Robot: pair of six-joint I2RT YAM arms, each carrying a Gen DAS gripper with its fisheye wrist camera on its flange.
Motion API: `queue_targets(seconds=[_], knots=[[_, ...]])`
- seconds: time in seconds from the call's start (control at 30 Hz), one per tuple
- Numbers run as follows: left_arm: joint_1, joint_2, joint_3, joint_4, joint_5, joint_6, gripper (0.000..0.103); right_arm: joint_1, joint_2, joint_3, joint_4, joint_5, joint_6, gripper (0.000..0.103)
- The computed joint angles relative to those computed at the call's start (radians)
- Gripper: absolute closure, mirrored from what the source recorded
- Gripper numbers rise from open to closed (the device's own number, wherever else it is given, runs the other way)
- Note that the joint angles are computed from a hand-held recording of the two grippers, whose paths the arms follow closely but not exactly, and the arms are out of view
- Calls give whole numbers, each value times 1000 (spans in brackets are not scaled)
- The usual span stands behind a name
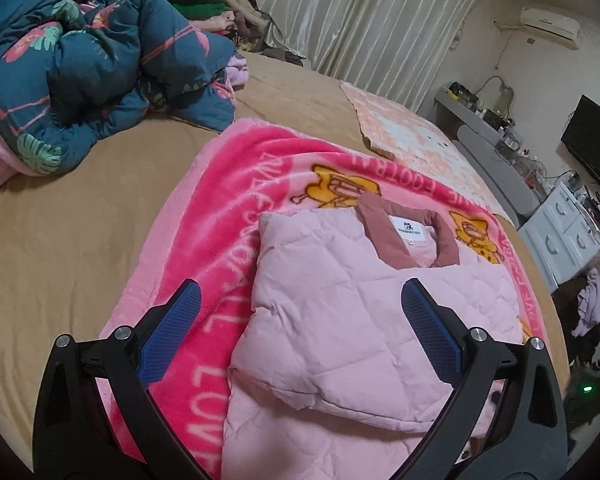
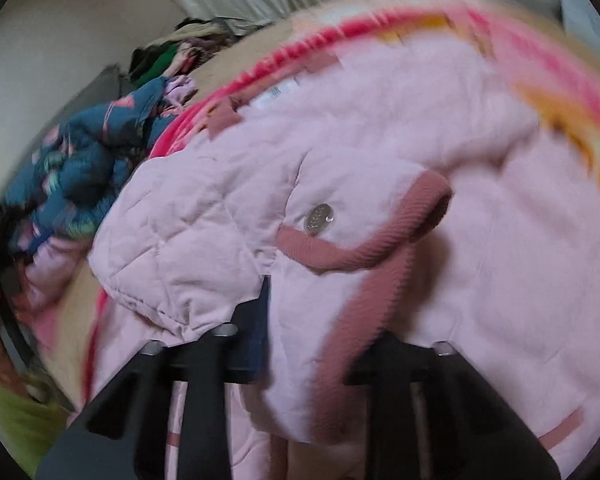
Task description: Fold large clothes
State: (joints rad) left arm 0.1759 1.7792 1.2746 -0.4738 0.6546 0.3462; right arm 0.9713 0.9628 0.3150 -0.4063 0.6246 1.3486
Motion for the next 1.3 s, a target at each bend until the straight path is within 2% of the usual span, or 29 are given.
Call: queue_targets(seconds=[0.1, 0.23, 0.4, 0.5, 0.7, 0.9, 1.23, 1.3], knots=[[-3, 10, -3, 10, 1, -16, 9, 5, -51, 143, -173, 91, -166, 85], [-10, 22, -4, 18, 14, -34, 9, -91, -131, 295, -277, 145, -454, 86], [-32, 13, -34, 68, 14, -48, 9, -303, -172, 385, -228, 65, -804, 86], [-66, -2, -74, 108, -16, -33, 9, -400, -178, 372, -193, 0, -907, 86], [-148, -5, -138, 157, -86, 18, 9, -593, -182, 263, -92, -146, -969, 86], [-194, 7, -187, 231, -121, 30, 9, -703, -127, 185, 15, -253, -956, 86], [-230, 67, -174, 217, -122, 63, 30, -760, -60, 93, 117, -319, -937, 82], [-238, 83, -169, 205, -123, 71, 30, -766, -40, 91, 123, -324, -934, 79]])
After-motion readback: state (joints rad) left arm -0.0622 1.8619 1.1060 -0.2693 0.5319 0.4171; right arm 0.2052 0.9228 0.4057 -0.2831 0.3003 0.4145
